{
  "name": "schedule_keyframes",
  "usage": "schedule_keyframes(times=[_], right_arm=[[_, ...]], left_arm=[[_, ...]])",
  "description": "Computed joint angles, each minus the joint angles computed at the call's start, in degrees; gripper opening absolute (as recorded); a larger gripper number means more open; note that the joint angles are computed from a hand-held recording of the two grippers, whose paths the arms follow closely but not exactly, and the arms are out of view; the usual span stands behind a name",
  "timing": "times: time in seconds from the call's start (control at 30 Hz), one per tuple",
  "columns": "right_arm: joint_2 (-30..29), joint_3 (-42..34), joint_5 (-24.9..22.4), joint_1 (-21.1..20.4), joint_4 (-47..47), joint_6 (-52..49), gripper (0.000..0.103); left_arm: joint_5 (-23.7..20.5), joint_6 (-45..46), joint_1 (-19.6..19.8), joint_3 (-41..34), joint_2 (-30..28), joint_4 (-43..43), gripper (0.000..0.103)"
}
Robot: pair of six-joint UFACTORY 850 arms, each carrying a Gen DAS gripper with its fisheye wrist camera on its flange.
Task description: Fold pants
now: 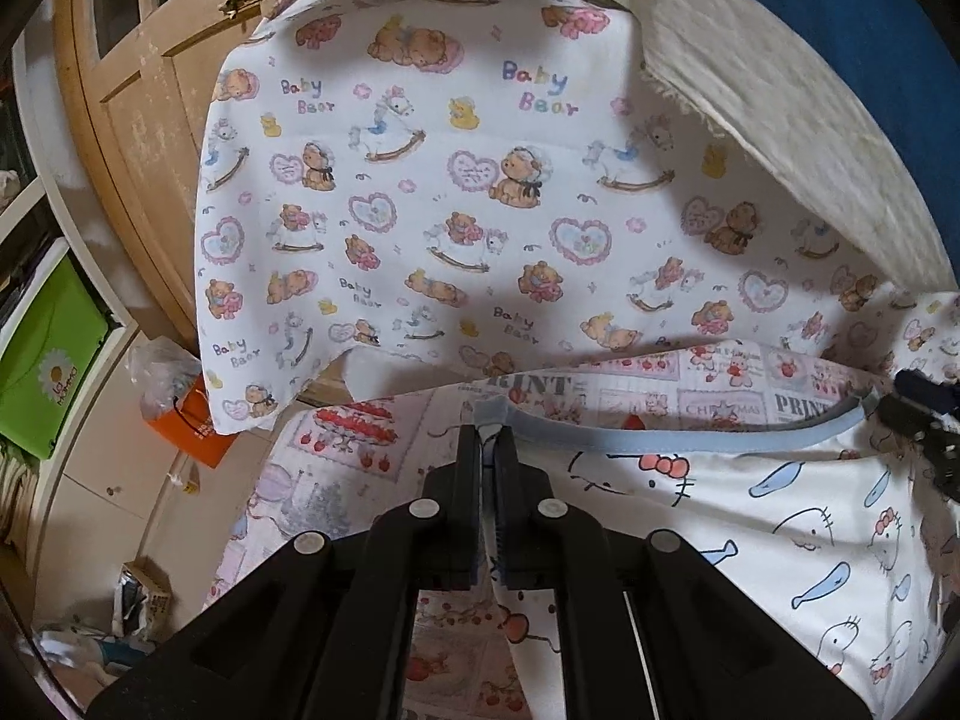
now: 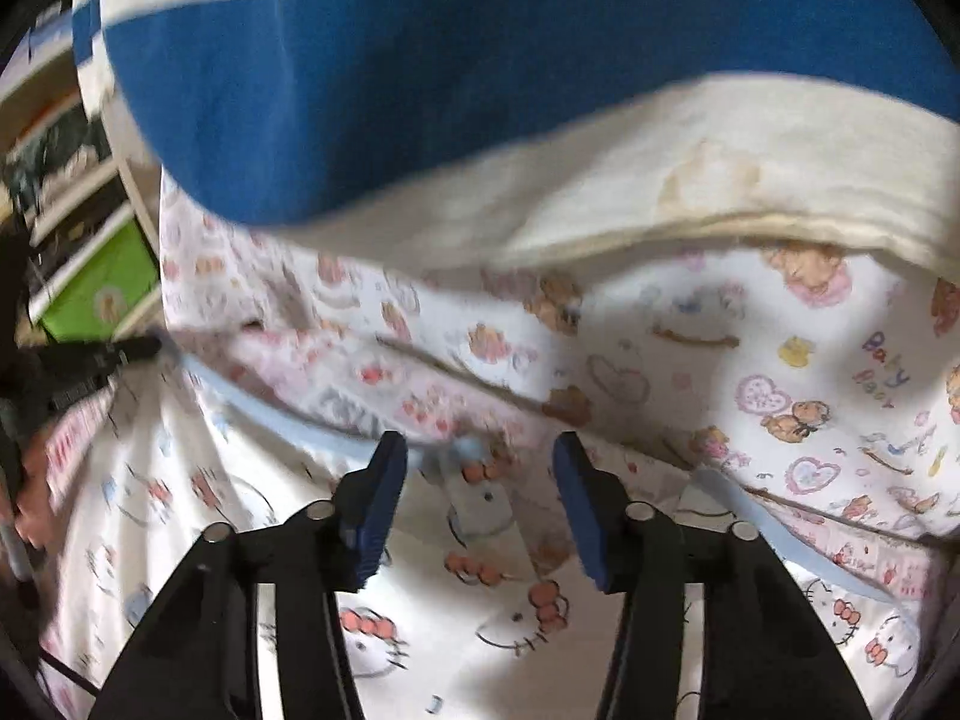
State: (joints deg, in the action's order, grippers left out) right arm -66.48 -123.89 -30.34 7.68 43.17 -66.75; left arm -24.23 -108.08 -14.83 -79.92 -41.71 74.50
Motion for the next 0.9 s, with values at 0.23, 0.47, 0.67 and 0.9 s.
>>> schedule_keyframes(times=[0.23, 0.47, 0.67, 0.9], right_arm=[[-1.54, -1.21, 0.53, 0.85, -2.88, 0.05, 0.005], [-0.87, -1.0, 7.71, 2.27, -0.11, -0.03, 0.003], [-7.12, -10.78, 3.52, 2.97, -10.66, 11.55, 0.003], [-4.62, -7.56, 4.17, 1.24, -1.38, 4.76, 0.025]], left_arm=[[-0.21, -2.04, -0.2, 0.22, 0.11, 2.73, 0.005], [0.15, -1.9, 0.14, -0.04, -0.09, 2.42, 0.006], [-0.29, 4.73, 0.64, -1.8, -1.63, -4.11, 0.008], [-7.26, 3.18, -1.08, -2.51, -1.96, -1.33, 0.058]])
